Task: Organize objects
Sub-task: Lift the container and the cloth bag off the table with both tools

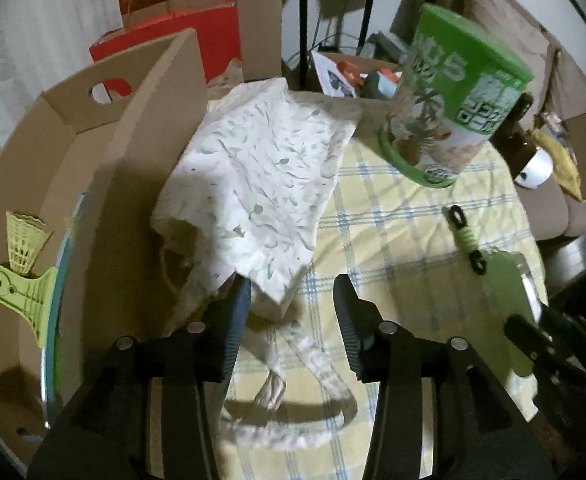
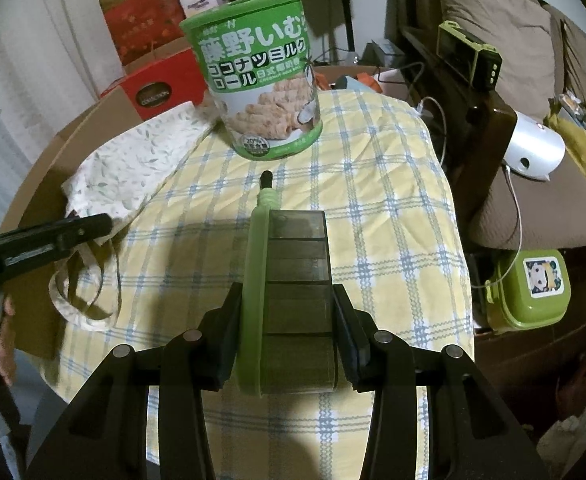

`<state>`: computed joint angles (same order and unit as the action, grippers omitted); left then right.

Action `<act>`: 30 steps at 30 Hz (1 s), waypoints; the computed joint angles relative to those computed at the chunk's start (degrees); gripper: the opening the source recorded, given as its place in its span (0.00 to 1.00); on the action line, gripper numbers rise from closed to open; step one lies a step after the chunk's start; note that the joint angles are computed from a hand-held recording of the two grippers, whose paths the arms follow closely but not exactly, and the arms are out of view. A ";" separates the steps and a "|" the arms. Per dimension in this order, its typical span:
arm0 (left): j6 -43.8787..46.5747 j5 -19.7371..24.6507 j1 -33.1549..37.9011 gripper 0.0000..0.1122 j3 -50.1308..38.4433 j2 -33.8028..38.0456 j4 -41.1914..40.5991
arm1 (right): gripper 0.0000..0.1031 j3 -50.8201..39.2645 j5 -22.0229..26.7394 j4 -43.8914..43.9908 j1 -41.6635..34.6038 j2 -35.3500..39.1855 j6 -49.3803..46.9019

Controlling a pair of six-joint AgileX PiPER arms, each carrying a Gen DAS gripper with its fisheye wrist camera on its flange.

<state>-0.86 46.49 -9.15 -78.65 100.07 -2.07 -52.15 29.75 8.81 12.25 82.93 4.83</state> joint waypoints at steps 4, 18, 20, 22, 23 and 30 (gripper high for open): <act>-0.41 -2.12 -0.46 0.10 -0.27 2.07 0.50 | 0.42 -0.06 -0.09 0.57 -0.25 0.49 -0.95; 10.82 -2.16 2.33 0.01 1.21 -6.06 -11.95 | 0.44 -3.50 0.30 -4.59 1.15 4.30 2.63; 12.14 -1.41 2.72 0.01 0.88 -7.33 -13.46 | 0.44 -3.59 0.37 -5.64 1.50 5.36 3.90; 12.95 -0.65 2.74 0.01 0.75 -8.76 -14.45 | 0.42 -3.19 -0.20 -7.56 2.18 5.92 5.41; 13.30 -0.28 2.81 0.01 0.50 -9.22 -14.79 | 0.42 -2.96 -0.62 -8.72 2.54 5.81 6.24; 14.63 2.29 4.57 0.01 -3.37 -11.54 -16.59 | 0.41 -3.64 0.17 -8.51 2.58 3.47 5.50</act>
<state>13.77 48.78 -4.57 -82.01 88.53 -18.66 -55.79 29.92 0.30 14.83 86.39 10.32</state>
